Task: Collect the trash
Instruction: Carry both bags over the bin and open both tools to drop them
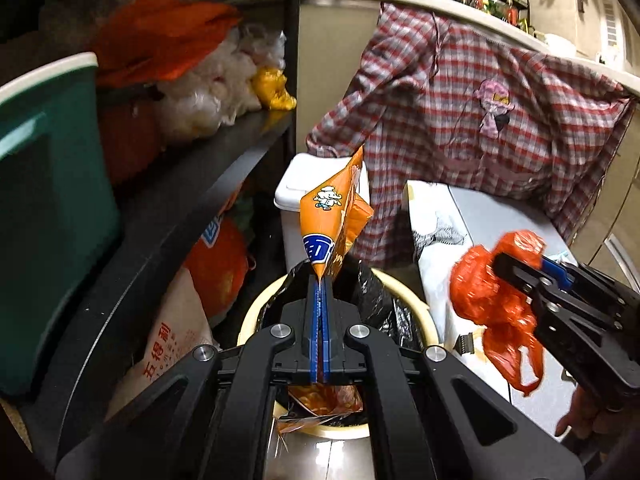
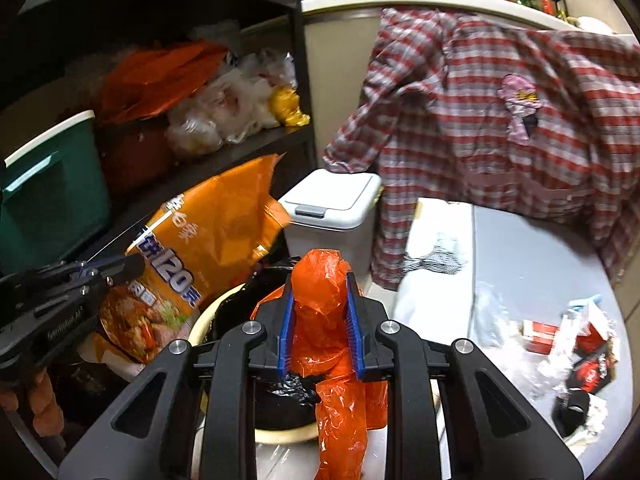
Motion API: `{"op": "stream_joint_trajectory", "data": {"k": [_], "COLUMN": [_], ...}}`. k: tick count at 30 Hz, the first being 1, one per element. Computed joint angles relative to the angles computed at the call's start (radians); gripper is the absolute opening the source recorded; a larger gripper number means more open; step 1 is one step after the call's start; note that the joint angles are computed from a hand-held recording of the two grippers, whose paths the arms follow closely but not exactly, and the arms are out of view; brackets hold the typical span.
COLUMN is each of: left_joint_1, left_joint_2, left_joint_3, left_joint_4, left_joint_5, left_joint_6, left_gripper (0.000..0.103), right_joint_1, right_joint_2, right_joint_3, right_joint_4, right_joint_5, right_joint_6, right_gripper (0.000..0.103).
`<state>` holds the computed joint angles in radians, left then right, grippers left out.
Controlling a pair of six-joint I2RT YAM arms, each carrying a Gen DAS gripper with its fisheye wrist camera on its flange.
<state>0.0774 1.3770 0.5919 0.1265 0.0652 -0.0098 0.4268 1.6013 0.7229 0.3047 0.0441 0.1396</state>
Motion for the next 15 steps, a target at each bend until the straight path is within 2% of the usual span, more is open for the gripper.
{"op": "stream_joint_trajectory", "data": {"k": [9, 10, 12, 13, 14, 15], "left_joint_1": [0.013, 0.013, 0.006, 0.003, -0.007, -0.008], "left_joint_2": [0.094, 0.108, 0.126, 0.128, 0.125, 0.122], "left_joint_3": [0.053, 0.061, 0.071, 0.073, 0.066, 0.058], "left_joint_4": [-0.005, -0.004, 0.003, 0.005, 0.026, 0.047], "left_joint_5": [-0.026, -0.036, -0.084, -0.102, -0.152, -0.180], "left_joint_6": [0.006, 0.001, -0.013, -0.021, -0.040, -0.047], "left_gripper": [0.001, 0.002, 0.025, 0.062, 0.086, 0.087], "right_joint_1": [0.024, 0.023, 0.023, 0.023, 0.022, 0.021], "right_joint_2": [0.164, 0.174, 0.192, 0.199, 0.201, 0.200], "right_joint_3": [0.119, 0.125, 0.139, 0.146, 0.145, 0.141], "right_joint_4": [0.055, 0.059, 0.069, 0.073, 0.083, 0.094], "right_joint_5": [-0.047, -0.052, -0.052, -0.050, -0.049, -0.040], "right_joint_6": [0.027, 0.026, 0.029, 0.034, 0.043, 0.052], "right_gripper": [0.024, 0.027, 0.033, 0.048, 0.059, 0.062]}}
